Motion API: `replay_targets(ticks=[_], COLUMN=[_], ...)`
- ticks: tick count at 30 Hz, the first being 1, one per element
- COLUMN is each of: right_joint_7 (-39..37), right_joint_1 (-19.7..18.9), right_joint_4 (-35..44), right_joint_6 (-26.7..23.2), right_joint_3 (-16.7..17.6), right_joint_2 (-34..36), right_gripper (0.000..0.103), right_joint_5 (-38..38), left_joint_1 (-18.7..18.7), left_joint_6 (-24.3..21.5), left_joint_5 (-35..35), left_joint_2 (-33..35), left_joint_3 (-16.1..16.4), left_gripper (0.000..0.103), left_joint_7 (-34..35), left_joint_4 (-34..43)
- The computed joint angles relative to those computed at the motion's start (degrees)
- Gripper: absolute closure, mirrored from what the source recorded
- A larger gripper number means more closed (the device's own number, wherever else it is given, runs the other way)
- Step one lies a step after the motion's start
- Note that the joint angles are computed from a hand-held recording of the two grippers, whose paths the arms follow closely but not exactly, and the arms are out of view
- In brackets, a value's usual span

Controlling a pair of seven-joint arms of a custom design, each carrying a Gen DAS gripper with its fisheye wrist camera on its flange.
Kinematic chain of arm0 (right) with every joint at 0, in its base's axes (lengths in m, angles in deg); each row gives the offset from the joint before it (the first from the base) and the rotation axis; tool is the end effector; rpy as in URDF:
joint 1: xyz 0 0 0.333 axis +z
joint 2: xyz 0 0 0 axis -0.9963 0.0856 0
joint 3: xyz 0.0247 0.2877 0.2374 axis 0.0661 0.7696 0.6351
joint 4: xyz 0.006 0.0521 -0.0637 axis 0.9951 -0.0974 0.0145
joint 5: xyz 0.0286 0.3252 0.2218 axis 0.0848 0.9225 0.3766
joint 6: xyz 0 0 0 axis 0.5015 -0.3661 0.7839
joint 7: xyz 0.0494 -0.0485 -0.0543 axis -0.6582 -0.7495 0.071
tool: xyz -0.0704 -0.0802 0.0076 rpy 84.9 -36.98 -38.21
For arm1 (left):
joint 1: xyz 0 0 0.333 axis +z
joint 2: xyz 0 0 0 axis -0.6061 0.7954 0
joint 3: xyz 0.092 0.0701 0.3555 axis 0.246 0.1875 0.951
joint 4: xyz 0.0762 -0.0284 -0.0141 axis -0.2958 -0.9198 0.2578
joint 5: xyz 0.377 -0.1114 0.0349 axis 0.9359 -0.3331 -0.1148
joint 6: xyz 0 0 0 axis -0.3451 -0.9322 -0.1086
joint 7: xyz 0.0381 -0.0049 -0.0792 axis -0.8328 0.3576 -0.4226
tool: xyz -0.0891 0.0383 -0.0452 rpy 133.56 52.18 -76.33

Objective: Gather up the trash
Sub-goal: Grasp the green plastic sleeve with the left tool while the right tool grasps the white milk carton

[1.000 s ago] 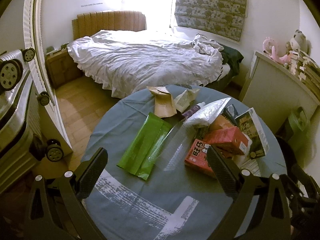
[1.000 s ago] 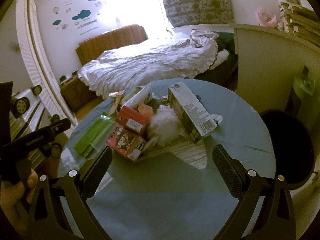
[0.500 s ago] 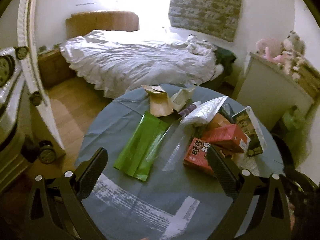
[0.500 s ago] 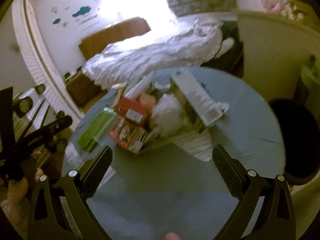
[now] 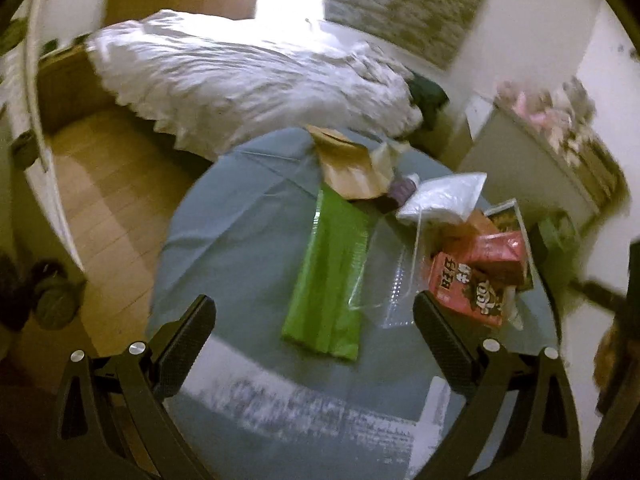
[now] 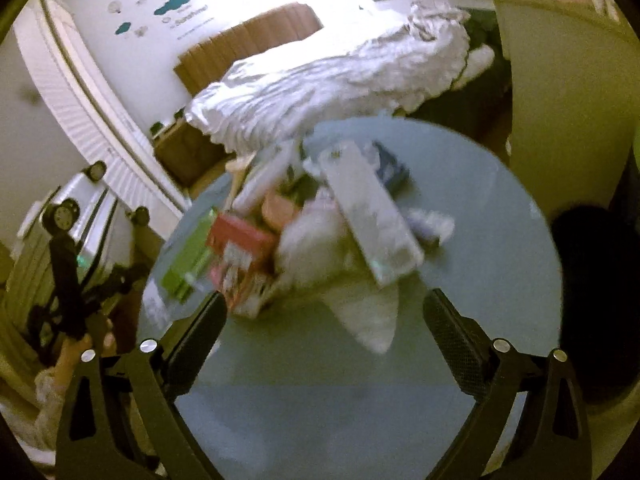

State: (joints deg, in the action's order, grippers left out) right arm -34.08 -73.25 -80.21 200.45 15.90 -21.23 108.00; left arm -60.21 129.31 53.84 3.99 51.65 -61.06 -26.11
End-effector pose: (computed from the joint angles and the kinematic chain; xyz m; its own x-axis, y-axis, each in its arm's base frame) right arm 0.6817 0.2734 0.3985 0.5609 -0.7467 -0.3575 -0.7397 -0.2581 -0.6214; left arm 0.5557 -0.3397 0.3553 0.2478 -0.9331 0.2606 -0.6911 -0.3588 -0.6274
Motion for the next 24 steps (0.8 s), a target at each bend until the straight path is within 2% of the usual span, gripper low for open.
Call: replay_targets(ticks=[3, 5, 6, 7, 9, 11, 13, 14, 15, 16, 18, 19, 20, 23, 24], right_joint_7=[0.8, 2.3, 3.7, 5.4, 7.8, 10.8, 14.9, 17.3, 17.9, 18.9, 18.7, 18.1, 17.2, 9.8, 7.5], right_joint_1=[1.7, 2.4, 3.0, 3.8, 5.1, 6.4, 7.4, 7.2, 7.8, 7.9, 7.4, 6.9, 6.2, 0.6, -0.7], right_joint_4=[4.4, 7.9, 9.6, 11.6, 14.9, 19.0, 24.0, 26.9, 27.8, 28.7, 26.7, 24.9, 22.8, 14.4, 12.2], right_joint_6=[1.1, 0.4, -0.1, -0.7, -1.1, -2.6, -6.6, -9.2, -10.4, -11.5, -9.5, -8.2, -6.7, -1.0, 0.3], right_joint_3=[-1.3, -1.8, -2.5, -3.4, -4.5, -6.0, -7.5, -7.3, -8.1, -8.3, -7.2, -6.4, -5.3, 1.9, 3.5], right_joint_2=[2.7, 5.0, 6.0, 7.3, 9.5, 12.3, 15.5, 17.3, 17.8, 18.4, 17.6, 16.6, 15.5, 10.5, 9.0], right_gripper=[0.015, 0.021, 0.023, 0.030, 0.034, 0.034, 0.034, 0.037, 0.042, 0.054, 0.057, 0.058, 0.058, 0.058, 0.058], right_joint_5=[-3.8, -6.4, -8.3, -10.6, -14.6, -18.9, -23.0, -25.7, -25.9, -27.1, -27.5, -27.1, -26.3, -18.5, -15.9], left_joint_1=[1.8, 3.6, 5.7, 6.8, 8.1, 7.5, 6.9, 5.9, 5.4, 4.6, 2.3, 1.4, 0.4, -5.3, -6.5], left_joint_6=[1.4, 4.3, 6.3, 6.9, 6.0, 4.7, 4.8, 5.0, 6.4, 7.9, 7.3, 8.0, 9.3, 11.6, 11.6], left_joint_5=[-4.7, -9.5, -14.0, -17.0, -22.1, -24.2, -26.2, -26.4, -26.8, -27.2, -28.2, -28.6, -28.8, -26.7, -25.9], left_joint_2=[2.6, 4.1, 5.5, 6.2, 7.9, 8.7, 9.6, 9.7, 9.8, 10.0, 9.7, 9.5, 9.2, 7.6, 7.2], left_joint_3=[-0.7, -1.0, -2.4, -3.4, -5.0, -4.8, -4.8, -3.8, -3.0, -1.9, 0.6, 1.7, 3.0, 9.4, 10.7], left_gripper=[0.009, 0.021, 0.035, 0.042, 0.045, 0.046, 0.051, 0.052, 0.059, 0.066, 0.081, 0.084, 0.086, 0.092, 0.093], left_joint_7=[8.8, 13.3, 17.7, 20.5, 25.9, 29.5, 33.1, 33.4, 33.5, 33.0, 31.8, 31.4, 30.5, 25.6, 24.5], left_joint_4=[2.6, 3.3, 3.8, 4.1, 5.3, 6.6, 7.6, 7.9, 7.8, 7.6, 7.3, 7.0, 6.3, 4.4, 4.4])
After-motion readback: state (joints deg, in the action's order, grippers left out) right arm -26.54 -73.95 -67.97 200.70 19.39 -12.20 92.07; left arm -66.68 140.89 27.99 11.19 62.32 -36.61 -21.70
